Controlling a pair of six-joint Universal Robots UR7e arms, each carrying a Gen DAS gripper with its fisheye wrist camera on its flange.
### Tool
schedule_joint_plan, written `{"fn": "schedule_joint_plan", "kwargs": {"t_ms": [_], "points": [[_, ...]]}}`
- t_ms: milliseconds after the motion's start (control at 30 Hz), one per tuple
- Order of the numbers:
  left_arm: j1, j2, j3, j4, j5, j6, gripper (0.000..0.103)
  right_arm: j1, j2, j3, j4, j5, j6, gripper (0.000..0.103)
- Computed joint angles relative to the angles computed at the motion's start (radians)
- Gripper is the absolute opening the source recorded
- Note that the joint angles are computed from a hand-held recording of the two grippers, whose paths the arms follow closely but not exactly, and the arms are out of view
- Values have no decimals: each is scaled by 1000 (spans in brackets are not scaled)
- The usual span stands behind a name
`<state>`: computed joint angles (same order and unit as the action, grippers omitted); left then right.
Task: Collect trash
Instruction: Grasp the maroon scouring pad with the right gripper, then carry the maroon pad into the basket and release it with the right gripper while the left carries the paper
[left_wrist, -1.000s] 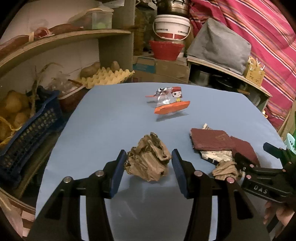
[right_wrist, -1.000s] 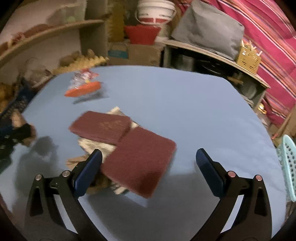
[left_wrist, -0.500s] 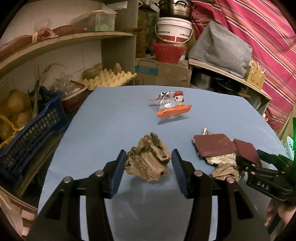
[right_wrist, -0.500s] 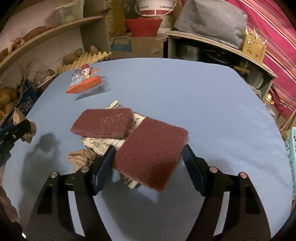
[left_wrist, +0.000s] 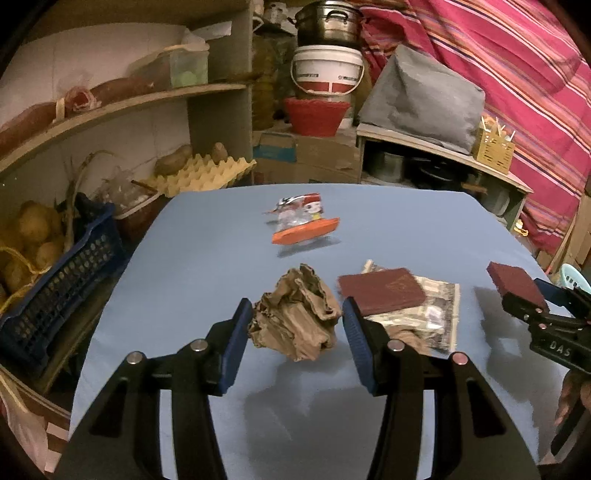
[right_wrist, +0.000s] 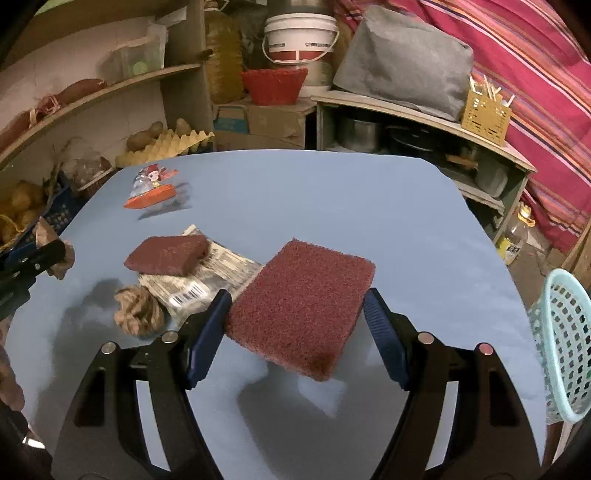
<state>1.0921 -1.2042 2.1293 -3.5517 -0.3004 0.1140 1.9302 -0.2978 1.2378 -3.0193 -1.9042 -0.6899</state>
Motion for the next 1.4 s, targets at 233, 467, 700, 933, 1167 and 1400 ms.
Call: {"fn": "schedule_joint_plan", "kwargs": {"t_ms": [233,467,700,933,1167,1400], "points": [[-58,115,-70,-84,56,96,50,-43,-114,87,-45,45,-37,73],[-107,208,-141,-10,40,17,50,-109,-223,140,-50,81,-32,73],[-139,326,-254,56,-22,-48,50,-180,-307,156,-40,97,-9,73],[-146,453,-398,134,-86,-63,50,-250,-369,157,-65,100,-20,73],[-152,578,-561,177,-136,-12,50,-313,-376,107,-34,106,-30,73],[-152,652,-665,224,-170,6,50,-332,-330,36,-21,104,-60,78]]}}
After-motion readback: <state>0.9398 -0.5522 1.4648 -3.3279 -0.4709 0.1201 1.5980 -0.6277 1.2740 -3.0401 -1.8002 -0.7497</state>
